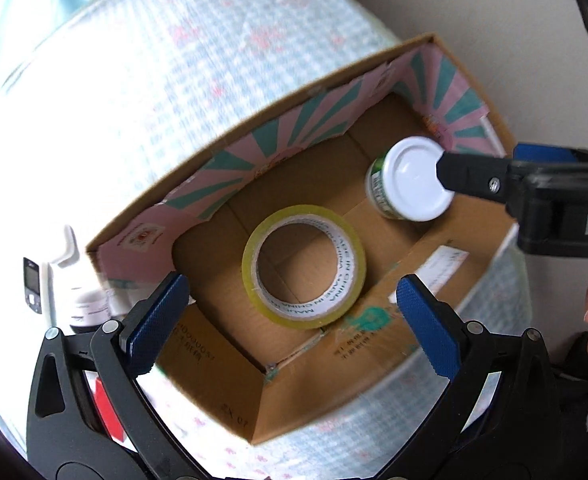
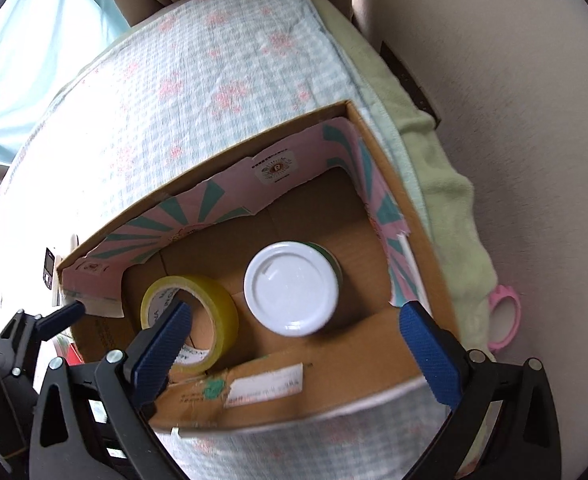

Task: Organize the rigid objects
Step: 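Move both tools back over the remaining objects on the bed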

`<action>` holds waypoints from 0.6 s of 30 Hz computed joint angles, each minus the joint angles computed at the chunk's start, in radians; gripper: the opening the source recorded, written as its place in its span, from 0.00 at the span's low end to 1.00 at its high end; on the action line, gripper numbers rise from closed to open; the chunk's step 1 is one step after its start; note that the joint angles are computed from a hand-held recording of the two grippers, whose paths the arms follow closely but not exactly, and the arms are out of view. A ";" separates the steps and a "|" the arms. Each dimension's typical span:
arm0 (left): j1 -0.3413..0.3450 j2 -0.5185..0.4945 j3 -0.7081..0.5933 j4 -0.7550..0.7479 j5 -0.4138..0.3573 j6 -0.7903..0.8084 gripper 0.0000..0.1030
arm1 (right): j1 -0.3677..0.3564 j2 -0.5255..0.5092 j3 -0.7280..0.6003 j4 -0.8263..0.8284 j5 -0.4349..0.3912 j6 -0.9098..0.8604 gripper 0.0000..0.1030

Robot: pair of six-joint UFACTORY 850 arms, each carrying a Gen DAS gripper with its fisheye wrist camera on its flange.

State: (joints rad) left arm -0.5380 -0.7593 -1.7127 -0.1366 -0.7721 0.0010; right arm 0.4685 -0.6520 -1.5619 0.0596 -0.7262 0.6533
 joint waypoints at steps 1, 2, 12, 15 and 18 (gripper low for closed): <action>-0.001 0.013 -0.002 0.006 -0.002 -0.008 1.00 | 0.004 0.014 0.008 -0.010 -0.008 0.014 1.00; 0.001 0.026 0.004 0.010 0.002 -0.013 1.00 | -0.001 -0.002 -0.010 -0.019 -0.009 0.021 1.00; 0.033 0.257 0.199 0.090 0.104 -0.129 1.00 | 0.059 0.125 0.039 -0.172 -0.041 0.185 1.00; 0.062 0.337 0.271 0.139 0.122 -0.176 1.00 | 0.095 0.137 0.015 -0.253 -0.065 0.218 1.00; 0.109 0.416 0.343 0.159 0.120 -0.215 1.00 | 0.122 0.132 -0.026 -0.269 -0.083 0.225 1.00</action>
State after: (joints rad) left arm -0.4293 -0.3433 -1.3694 0.0224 -0.6518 -0.2135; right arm 0.5908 -0.5195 -1.5878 -0.2097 -0.8093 0.8778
